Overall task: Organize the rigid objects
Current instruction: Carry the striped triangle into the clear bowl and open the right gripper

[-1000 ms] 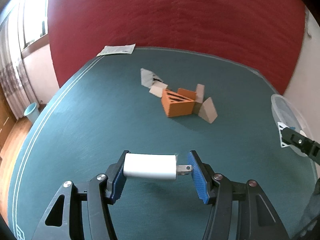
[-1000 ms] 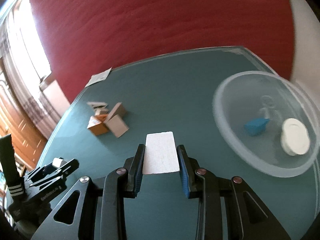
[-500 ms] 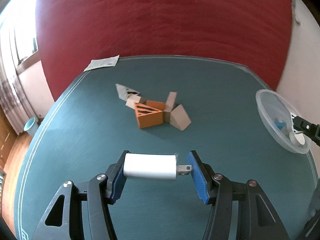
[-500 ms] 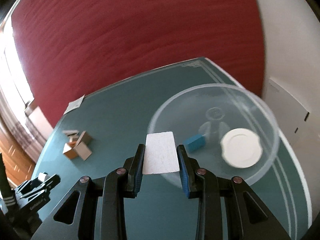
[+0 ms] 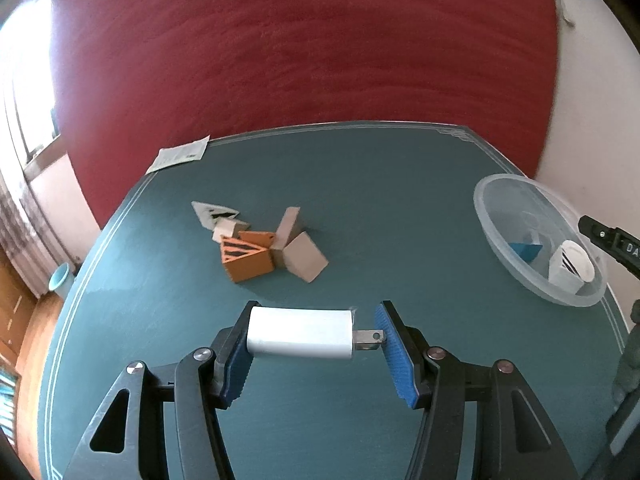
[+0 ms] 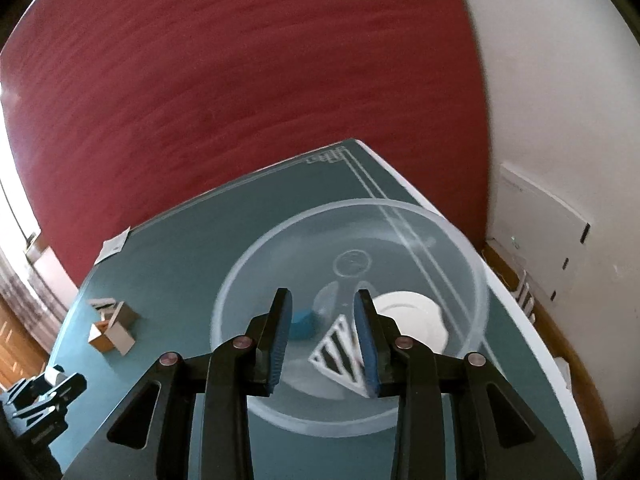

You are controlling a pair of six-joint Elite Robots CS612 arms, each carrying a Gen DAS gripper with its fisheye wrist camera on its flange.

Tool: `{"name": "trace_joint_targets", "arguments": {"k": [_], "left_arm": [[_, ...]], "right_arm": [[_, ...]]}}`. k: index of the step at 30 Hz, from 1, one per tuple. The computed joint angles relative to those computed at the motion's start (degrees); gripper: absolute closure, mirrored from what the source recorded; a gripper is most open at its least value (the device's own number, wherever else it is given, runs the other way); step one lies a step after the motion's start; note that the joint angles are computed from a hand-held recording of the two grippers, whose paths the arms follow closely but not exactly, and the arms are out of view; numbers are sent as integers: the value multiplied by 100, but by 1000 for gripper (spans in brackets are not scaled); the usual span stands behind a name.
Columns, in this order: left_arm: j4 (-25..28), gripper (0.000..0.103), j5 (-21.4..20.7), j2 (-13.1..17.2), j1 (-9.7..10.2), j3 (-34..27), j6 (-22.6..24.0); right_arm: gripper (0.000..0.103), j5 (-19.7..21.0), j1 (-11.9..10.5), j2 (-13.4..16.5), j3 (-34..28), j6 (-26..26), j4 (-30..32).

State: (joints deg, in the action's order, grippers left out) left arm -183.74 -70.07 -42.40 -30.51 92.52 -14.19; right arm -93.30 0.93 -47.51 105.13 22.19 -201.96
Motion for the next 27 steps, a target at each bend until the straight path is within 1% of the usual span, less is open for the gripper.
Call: {"name": "trace_joint_targets", "arguments": {"k": [2,6,7,9,11,15,17,19,23,27], "left_arm": [[19,42,10,11,-33,-35,36],[47,42,-20,38,-107,-126,143],[49,42,-35,50,-129,-163,194],[35,42,-62,75,-170,-232,304],[5,42,-115,104,-215,-311,430],[5,42,-285,168,-284,-483,644],[44,42,-380,212,-312,-584,725],[151,42,-495,267,-336,-723,762],[280,42,-730,346,-370,-921,794],[360,42,-896,419,-407,-1085,880]], "right_arm": [[52,-43,-16,2,24,29,-7],[50,-219,-38,6,109,54,-141],[48,-316,-39,4,139,83,-213],[40,-463,-38,6,194,131,-346],[35,-621,-31,12,240,196,-463],[33,-755,-51,7,313,284,-544],[30,-793,-73,8,344,390,-560],[29,-821,-88,11,364,470,-580],[29,-864,-92,16,389,472,-683],[29,-1008,-68,58,388,484,-834]]}}
